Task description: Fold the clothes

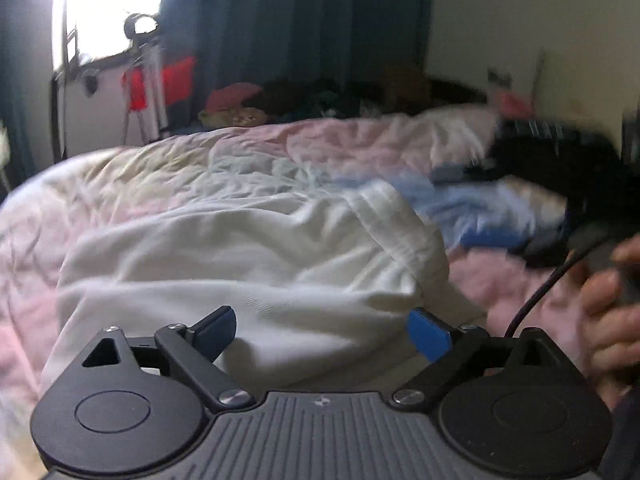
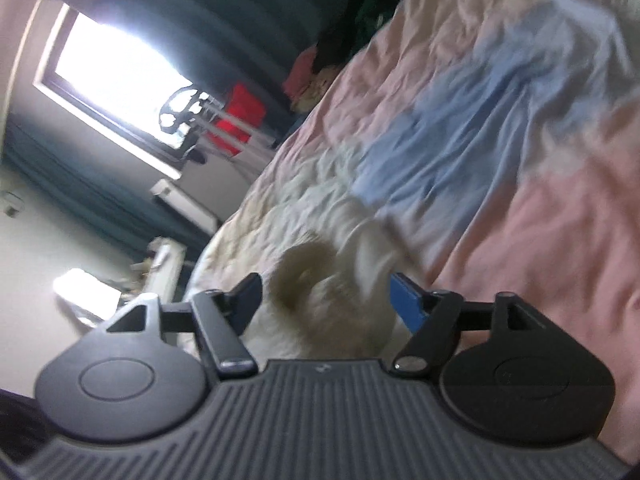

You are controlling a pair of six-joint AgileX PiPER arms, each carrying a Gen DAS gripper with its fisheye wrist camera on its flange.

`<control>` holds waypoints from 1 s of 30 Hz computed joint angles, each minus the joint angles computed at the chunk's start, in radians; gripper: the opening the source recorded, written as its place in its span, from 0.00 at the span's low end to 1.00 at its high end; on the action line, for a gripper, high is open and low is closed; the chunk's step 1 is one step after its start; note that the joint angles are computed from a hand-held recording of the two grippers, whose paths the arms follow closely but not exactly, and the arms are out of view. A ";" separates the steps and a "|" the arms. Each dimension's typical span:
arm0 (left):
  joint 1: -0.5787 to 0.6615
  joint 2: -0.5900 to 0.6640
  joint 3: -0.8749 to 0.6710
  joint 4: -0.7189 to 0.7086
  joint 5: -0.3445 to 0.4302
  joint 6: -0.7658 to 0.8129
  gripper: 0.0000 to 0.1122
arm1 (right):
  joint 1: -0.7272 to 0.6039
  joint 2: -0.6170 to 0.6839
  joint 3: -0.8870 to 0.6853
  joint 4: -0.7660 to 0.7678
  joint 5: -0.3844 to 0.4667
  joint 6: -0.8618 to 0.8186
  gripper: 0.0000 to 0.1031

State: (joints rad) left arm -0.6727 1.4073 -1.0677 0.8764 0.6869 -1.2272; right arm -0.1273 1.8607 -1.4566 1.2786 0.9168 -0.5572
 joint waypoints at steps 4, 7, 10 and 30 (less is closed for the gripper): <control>-0.007 -0.103 0.058 0.059 0.091 -0.129 0.84 | 0.037 0.009 -0.007 -0.059 0.014 0.061 0.78; 0.004 -0.115 0.045 0.076 0.169 -0.153 0.84 | 0.084 0.019 -0.028 -0.159 -0.011 0.112 0.77; 0.038 -0.129 0.044 0.076 0.189 -0.151 0.84 | 0.125 0.038 -0.035 -0.173 -0.027 0.098 0.78; 0.129 -0.245 0.134 0.065 0.058 -0.219 0.85 | 0.207 -0.159 0.200 0.330 -0.455 -0.718 0.36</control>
State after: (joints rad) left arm -0.5439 1.1618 -0.9334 0.9416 0.7444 -1.4458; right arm 0.0793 1.7016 -1.2564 1.6086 0.4614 -1.2753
